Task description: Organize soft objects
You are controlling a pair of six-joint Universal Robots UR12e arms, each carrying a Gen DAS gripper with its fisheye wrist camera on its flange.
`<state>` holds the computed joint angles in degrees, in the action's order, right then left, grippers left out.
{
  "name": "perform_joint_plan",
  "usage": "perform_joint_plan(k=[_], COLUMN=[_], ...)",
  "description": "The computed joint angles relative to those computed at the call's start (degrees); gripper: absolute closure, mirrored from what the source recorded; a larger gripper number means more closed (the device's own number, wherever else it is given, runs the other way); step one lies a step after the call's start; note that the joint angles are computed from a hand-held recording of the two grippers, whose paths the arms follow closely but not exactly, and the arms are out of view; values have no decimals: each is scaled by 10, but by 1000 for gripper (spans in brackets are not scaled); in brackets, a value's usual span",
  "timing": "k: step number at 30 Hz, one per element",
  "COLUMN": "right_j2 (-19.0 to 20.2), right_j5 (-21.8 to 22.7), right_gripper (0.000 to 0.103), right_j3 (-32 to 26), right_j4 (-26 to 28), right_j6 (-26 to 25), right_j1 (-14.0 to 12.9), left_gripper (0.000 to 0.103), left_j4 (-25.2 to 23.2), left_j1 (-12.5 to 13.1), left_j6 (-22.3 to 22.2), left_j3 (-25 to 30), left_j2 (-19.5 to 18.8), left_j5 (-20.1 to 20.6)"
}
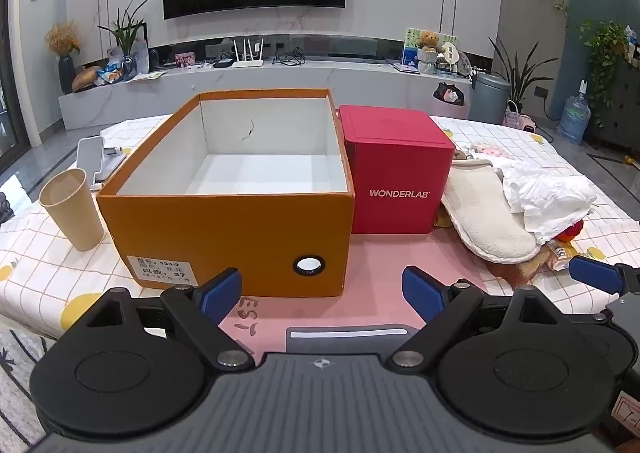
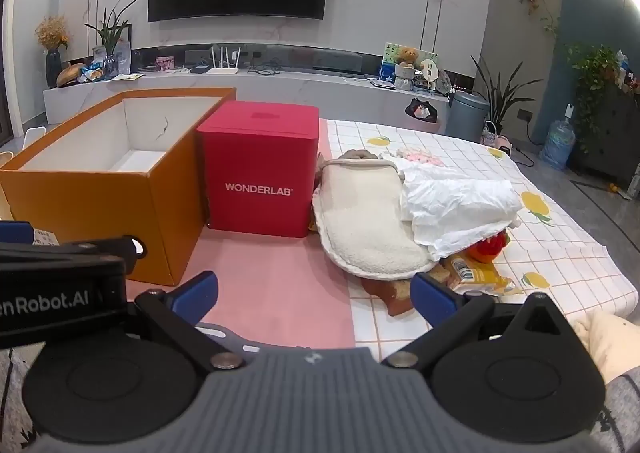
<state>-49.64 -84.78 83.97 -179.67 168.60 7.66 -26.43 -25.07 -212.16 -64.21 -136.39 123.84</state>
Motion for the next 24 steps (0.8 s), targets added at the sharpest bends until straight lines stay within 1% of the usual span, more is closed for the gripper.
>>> perform_joint_plan(k=[1, 5, 11, 14, 21, 24], right_j2=[0, -2, -3, 0, 1, 1], right_j5=[4, 3, 0, -3, -7, -7], right_gripper=[3, 3, 3, 3, 3, 3], right_j3=[0, 0, 2, -1, -1, -1], right_j4=[2, 6, 5, 5, 5, 3], right_j6=[10, 11, 11, 6, 3, 2], right_j1=[-1, 0, 0, 1, 2, 2], left_gripper=[0, 0, 0, 4, 4, 4], left_j4=[-2, -5, 1, 0, -8, -2], left_j1=[0, -4, -3, -5, -3, -4], left_j6=[-1, -3, -8, -11, -22, -20], left_j3=[1, 9, 1, 3, 2, 2], left_j2=[0, -8, -4, -5, -2, -3], left_j5=[1, 14, 9, 8, 7, 13])
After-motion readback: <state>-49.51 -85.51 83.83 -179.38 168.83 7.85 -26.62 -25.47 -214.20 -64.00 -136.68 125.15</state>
